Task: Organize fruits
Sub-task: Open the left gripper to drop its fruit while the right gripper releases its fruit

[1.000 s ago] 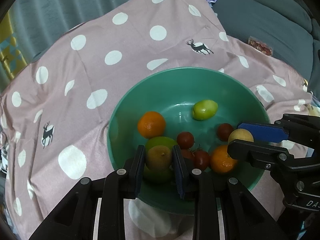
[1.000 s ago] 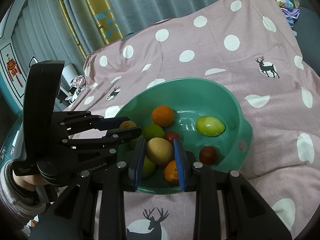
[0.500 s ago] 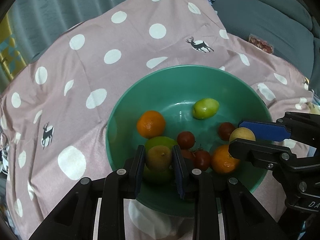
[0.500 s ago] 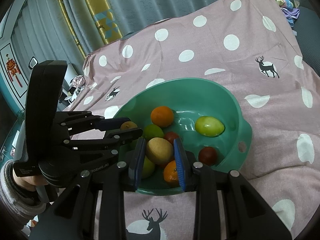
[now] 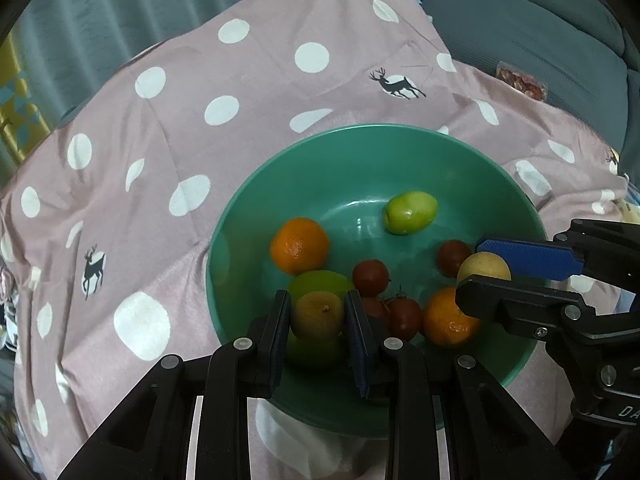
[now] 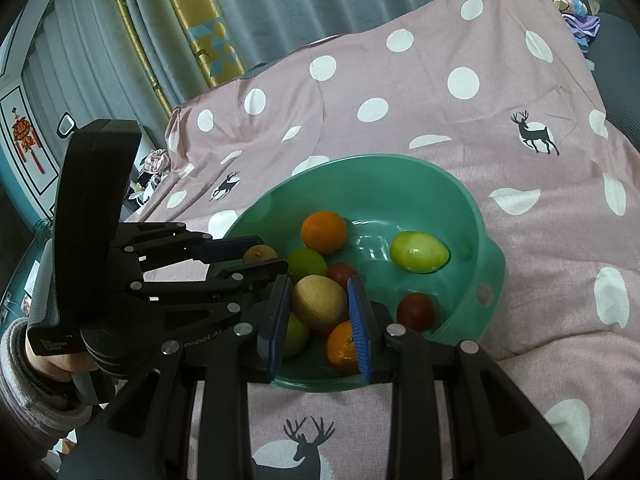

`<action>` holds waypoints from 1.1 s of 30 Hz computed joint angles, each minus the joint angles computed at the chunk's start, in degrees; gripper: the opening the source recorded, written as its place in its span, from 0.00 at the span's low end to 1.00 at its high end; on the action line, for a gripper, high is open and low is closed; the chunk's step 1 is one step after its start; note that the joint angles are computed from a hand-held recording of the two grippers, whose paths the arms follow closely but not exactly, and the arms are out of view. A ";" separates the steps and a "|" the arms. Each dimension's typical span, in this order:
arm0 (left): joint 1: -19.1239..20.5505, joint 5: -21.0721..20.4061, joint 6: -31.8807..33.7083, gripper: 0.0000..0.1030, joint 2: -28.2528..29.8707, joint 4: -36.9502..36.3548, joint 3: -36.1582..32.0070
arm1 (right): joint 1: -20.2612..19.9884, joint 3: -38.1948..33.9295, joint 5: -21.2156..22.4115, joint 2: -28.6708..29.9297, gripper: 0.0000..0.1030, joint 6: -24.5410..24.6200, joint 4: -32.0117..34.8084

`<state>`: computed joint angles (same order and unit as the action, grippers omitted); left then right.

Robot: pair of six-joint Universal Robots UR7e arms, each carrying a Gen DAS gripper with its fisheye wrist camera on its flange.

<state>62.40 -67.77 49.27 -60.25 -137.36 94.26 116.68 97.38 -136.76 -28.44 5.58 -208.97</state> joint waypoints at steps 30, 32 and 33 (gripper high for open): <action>-0.38 1.04 0.26 0.27 0.28 0.53 0.07 | -0.10 -0.01 0.15 -0.02 0.29 -0.11 0.13; -0.39 1.06 0.27 0.27 0.29 0.63 0.07 | -0.07 0.05 0.13 -0.05 0.29 -0.03 0.13; -0.40 1.10 0.29 0.27 0.27 0.64 0.10 | -0.08 0.05 0.15 -0.05 0.29 -0.04 0.11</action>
